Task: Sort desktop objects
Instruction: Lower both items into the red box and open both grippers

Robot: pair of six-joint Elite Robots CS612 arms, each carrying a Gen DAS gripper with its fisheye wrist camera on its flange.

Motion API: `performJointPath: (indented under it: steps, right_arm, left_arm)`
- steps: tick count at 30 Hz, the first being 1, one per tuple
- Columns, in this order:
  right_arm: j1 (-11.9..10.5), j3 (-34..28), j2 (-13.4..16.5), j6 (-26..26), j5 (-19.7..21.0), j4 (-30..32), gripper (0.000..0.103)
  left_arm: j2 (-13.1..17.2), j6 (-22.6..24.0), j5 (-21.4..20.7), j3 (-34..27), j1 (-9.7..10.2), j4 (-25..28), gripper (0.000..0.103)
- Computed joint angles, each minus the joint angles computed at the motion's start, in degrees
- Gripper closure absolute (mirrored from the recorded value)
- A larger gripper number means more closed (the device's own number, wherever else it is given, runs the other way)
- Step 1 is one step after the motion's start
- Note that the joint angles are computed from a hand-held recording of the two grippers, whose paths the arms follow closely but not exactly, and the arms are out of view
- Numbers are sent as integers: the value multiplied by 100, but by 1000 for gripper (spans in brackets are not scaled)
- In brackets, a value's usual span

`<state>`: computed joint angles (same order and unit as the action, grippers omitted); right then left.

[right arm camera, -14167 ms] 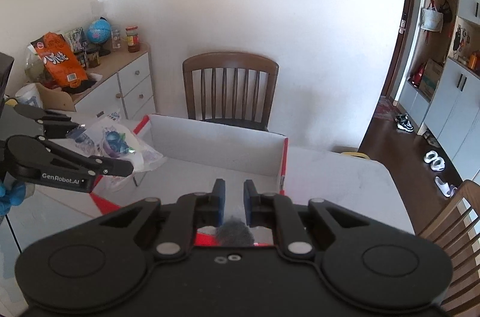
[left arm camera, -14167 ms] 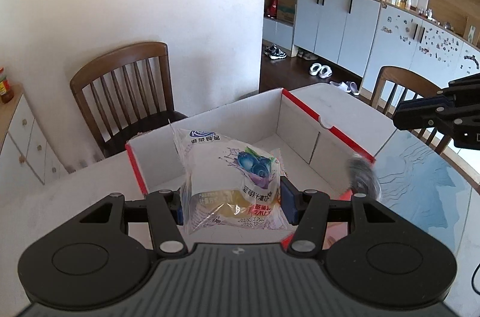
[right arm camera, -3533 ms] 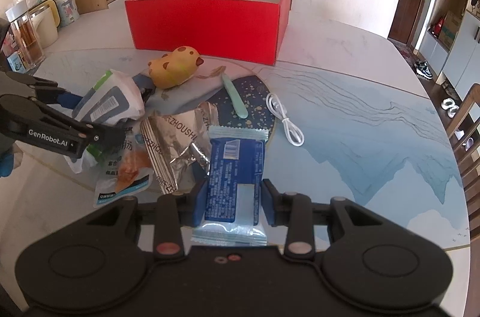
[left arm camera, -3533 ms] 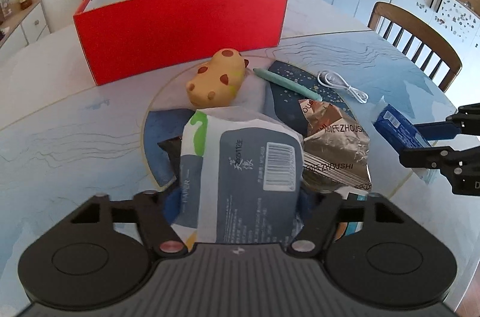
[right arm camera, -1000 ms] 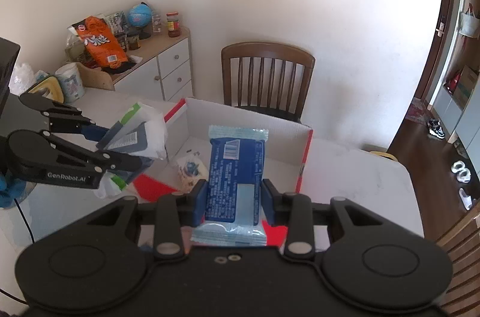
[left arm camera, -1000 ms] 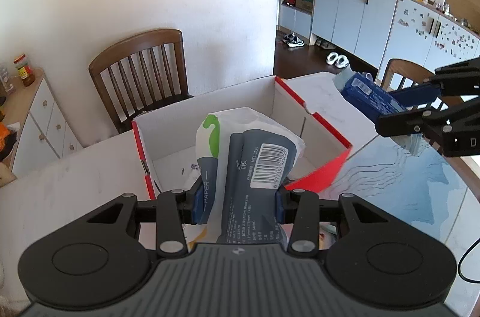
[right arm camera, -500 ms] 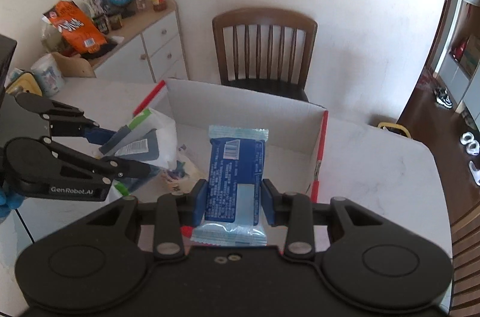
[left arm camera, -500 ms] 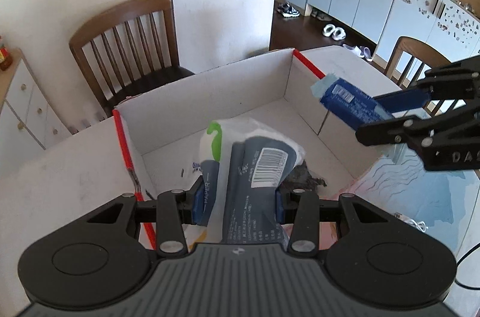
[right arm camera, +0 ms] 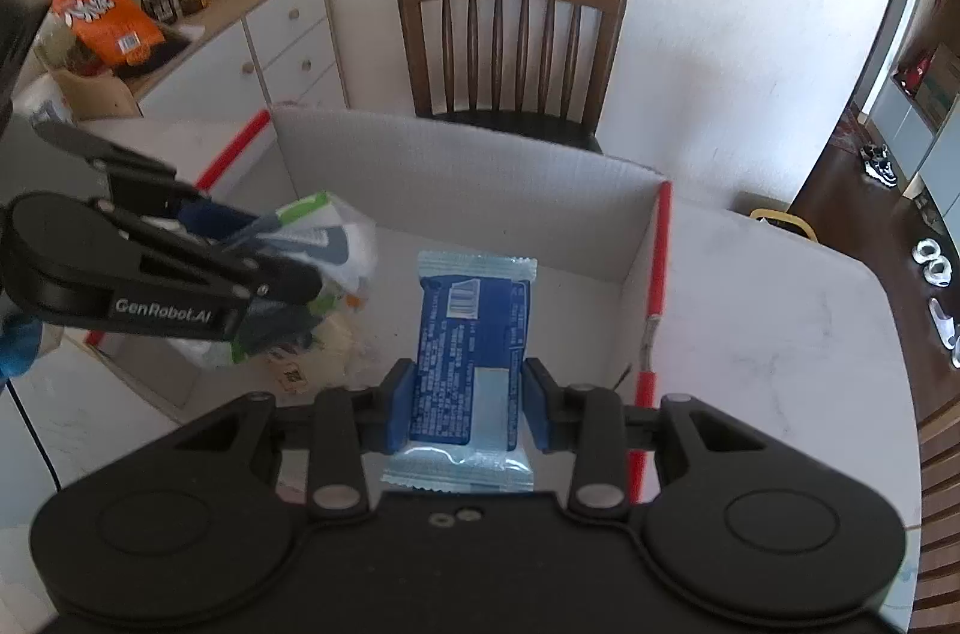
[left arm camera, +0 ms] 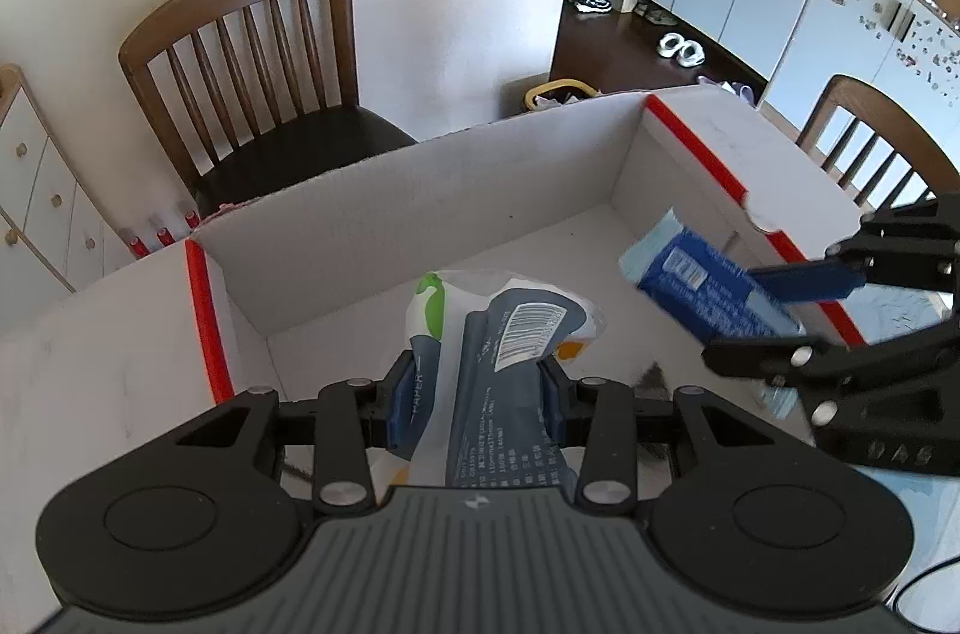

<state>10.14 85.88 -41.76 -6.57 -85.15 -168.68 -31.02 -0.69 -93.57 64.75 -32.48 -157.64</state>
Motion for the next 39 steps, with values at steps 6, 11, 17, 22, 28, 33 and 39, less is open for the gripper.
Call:
performJointPath:
  steps: [6,11,17,22,28,33,39]
  right_arm:
    - [53,-262,194,-72,-178,312,66]
    - [64,-358,273,-134,-241,504,66]
    - [52,-411,309,-125,-252,657,66]
    - [48,-411,321,-151,-189,742,66]
    - [48,-381,303,-250,-188,813,63]
    - [49,-317,240,-359,-163,837,54]
    - [6,-87,94,-270,-93,576,48]
  left_arm:
    - [214,86,63,-308,-9,75,64]
    - [326,173,3,-479,3,245,64]
    - [410,306,12,-625,-7,415,64]
    - [459,339,2,-675,-20,496,64]
    - [445,247,11,-622,-10,428,61]
    - [380,131,141,-519,-29,325,43]
    - [243,-19,155,-311,-38,19,36]
